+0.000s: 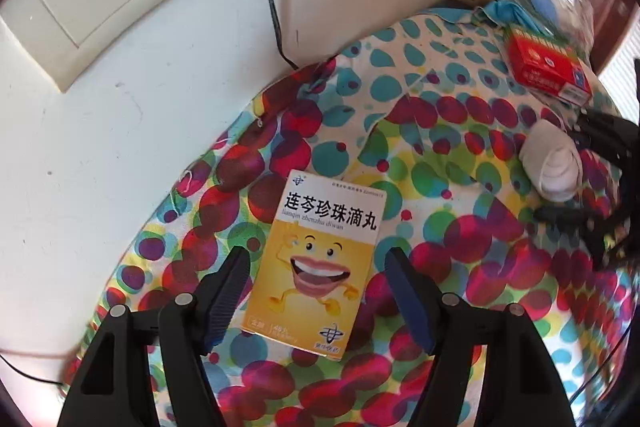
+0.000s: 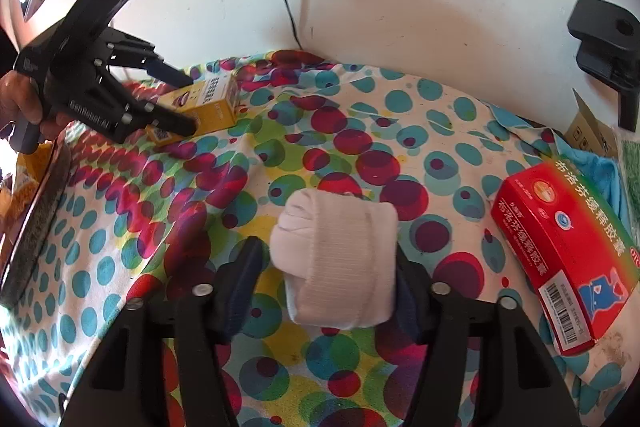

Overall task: Organize objects
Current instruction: 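Grasp the second yellow medicine box with the left gripper while right holds the sock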

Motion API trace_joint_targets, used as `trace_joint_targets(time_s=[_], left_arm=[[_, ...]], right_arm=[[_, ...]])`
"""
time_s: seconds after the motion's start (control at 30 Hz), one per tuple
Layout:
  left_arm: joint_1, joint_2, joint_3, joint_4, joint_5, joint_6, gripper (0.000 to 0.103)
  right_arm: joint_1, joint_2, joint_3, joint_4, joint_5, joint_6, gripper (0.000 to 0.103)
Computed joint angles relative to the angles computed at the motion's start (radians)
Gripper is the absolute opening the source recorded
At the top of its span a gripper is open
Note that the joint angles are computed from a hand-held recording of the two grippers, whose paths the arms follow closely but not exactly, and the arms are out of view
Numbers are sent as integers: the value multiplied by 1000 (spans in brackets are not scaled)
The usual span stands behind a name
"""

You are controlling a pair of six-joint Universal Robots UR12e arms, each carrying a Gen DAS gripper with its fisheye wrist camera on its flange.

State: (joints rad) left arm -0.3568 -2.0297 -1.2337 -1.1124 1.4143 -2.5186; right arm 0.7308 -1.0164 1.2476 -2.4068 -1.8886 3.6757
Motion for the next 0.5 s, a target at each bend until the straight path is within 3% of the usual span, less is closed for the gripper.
trace_joint_targets(time_s=[0.1,0.23,0.3,0.4,0.5], left_arm=[[-17,9,-37,57,57,-9,72],[-22,36,-107,164,43,-99,67],[-24,51,-141,206,40,-158,56],[-33,73,-192,267,60,-231,55],[-44,90,-230,313,82,-273,55]], right_arm=[[6,8,-21,40,-26,-21,64],[3,6,-15,24,-14,-13,63],[0,-1,-1,1,-3,2,59],[-3,-9,15,-16,-6,34,47],[-4,-10,16,-16,-9,40,46]])
